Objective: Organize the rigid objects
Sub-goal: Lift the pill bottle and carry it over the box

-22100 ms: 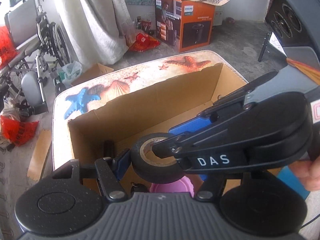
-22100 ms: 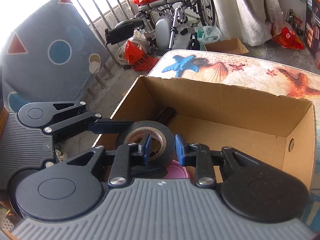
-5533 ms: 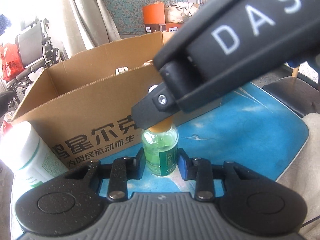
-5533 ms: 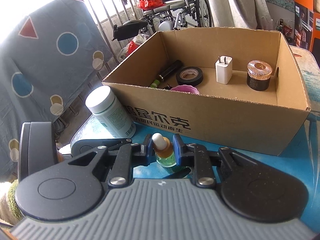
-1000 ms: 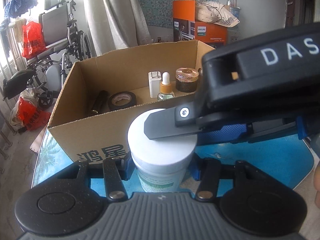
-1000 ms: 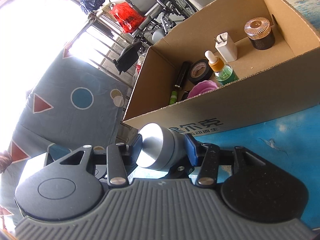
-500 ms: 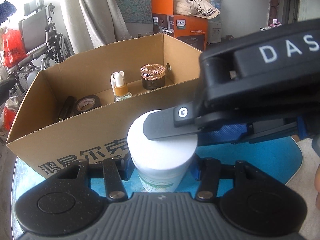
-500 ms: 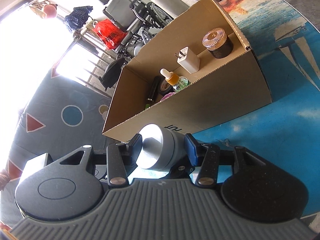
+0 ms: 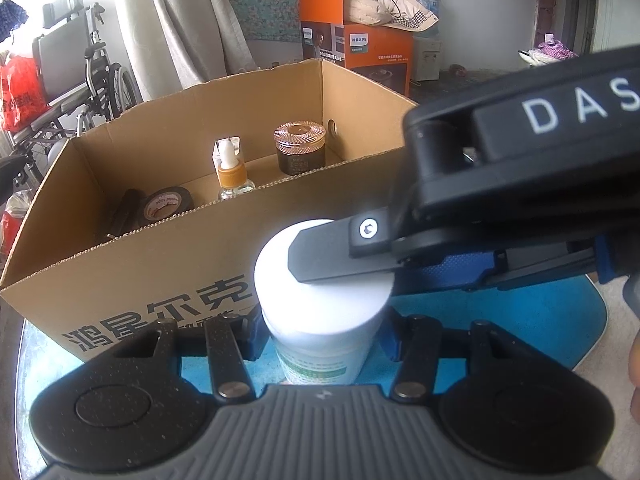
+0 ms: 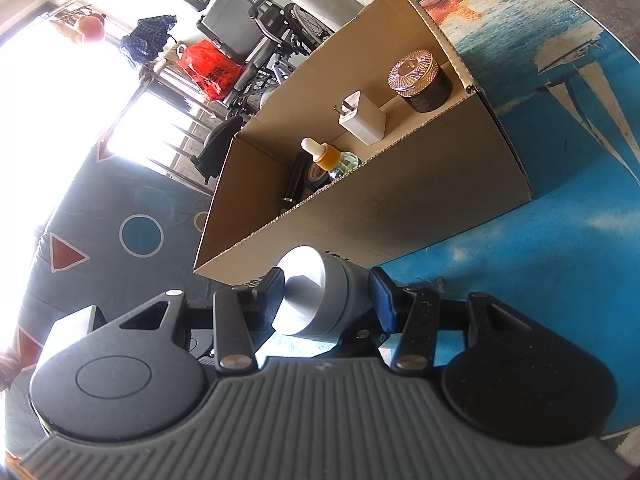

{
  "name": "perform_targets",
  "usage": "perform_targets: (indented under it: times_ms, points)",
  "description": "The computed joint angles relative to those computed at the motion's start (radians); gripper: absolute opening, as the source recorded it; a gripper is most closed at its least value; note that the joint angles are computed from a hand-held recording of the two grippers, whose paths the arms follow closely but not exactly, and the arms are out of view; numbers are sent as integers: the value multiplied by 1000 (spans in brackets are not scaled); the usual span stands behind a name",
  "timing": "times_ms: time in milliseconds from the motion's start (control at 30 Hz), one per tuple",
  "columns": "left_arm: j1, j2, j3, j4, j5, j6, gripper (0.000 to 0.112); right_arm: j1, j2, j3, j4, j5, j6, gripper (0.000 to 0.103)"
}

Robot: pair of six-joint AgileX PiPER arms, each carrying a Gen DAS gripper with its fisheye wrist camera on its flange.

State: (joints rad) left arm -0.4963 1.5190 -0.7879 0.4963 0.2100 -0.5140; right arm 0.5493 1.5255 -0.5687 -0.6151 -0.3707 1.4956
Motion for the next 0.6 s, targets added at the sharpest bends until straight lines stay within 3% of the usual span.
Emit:
perform_targets:
  times_ms: [300,600]
  points:
    - [21,-8,-3,-168,-6,173,59,6,1,-7,-6,11,13,46]
    - [13,-15,6,-110,-19,110,54,13,12,-8,50,2,-48,46]
